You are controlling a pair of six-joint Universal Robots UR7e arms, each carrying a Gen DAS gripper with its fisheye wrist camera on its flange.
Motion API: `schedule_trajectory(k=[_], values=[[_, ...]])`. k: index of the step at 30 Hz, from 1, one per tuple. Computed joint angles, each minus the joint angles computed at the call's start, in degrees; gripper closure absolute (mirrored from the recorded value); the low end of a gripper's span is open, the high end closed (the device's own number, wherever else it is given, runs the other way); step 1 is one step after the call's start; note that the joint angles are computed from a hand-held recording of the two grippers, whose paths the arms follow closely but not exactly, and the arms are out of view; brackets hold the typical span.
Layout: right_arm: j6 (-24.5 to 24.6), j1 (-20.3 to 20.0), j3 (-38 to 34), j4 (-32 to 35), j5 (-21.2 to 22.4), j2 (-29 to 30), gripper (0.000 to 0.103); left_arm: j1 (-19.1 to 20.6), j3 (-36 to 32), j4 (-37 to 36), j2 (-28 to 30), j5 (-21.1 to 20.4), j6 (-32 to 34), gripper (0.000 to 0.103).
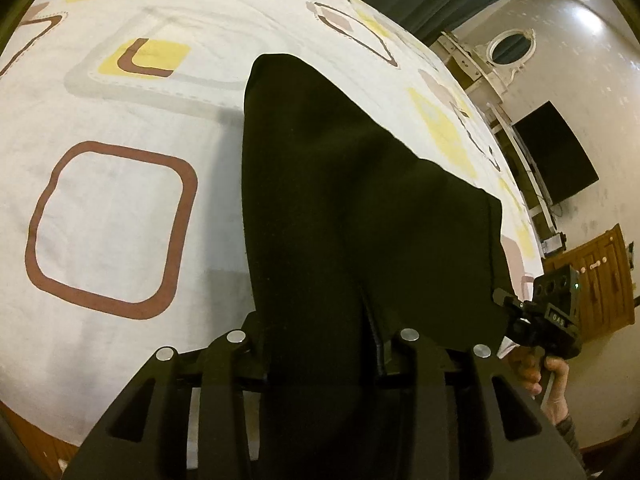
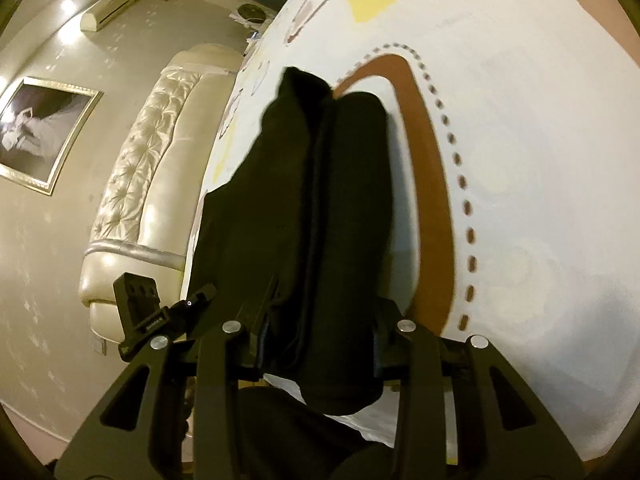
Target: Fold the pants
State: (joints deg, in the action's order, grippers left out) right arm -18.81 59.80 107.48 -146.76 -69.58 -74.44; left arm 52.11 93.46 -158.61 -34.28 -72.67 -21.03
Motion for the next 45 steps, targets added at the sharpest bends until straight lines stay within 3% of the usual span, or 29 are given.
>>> schedule_trajectory(k=[29,31,34,36,38,41,45], values=[[0.27,-0.89,0.59,-1.63,1.99,0.05,0.067,0.29,-0.65,-1.14,0.97,1.41,2.38,0.058],[0.27,-0.80,0.49,-1.40,1.92,0.04,0.066,0.14,-0.71,-0.94,1.01,2.24,2.59,0.051],[0.27,-0.93,0.09,0.04,2.29,-0.15,0.060,-0.60,-0.22,-1.22,0.83,5.46,3.78,0.032],[0.66,-0.95,-0.63,1.75,2.26,-0.50,0.056,-0.74,0.95,-2.04,-0.22,6.04,5.15,0.031],[0.76,-0.75,-0.99,1.89,1.74,-1.14,0.052,-0.28,2.27,-3.86,-1.64,4.63,6.46,0.027],[1.06,-0.64,-2.08,-0.10,1.43,-1.34,0.037,1.10,1.80,-4.74,-2.09,2.30,7.62,0.022],[3.52,0.02,-7.33,0.74,1.87,2.06,0.033,4.32,-4.48,-1.30,0.66,-1.47,6.66,0.022]])
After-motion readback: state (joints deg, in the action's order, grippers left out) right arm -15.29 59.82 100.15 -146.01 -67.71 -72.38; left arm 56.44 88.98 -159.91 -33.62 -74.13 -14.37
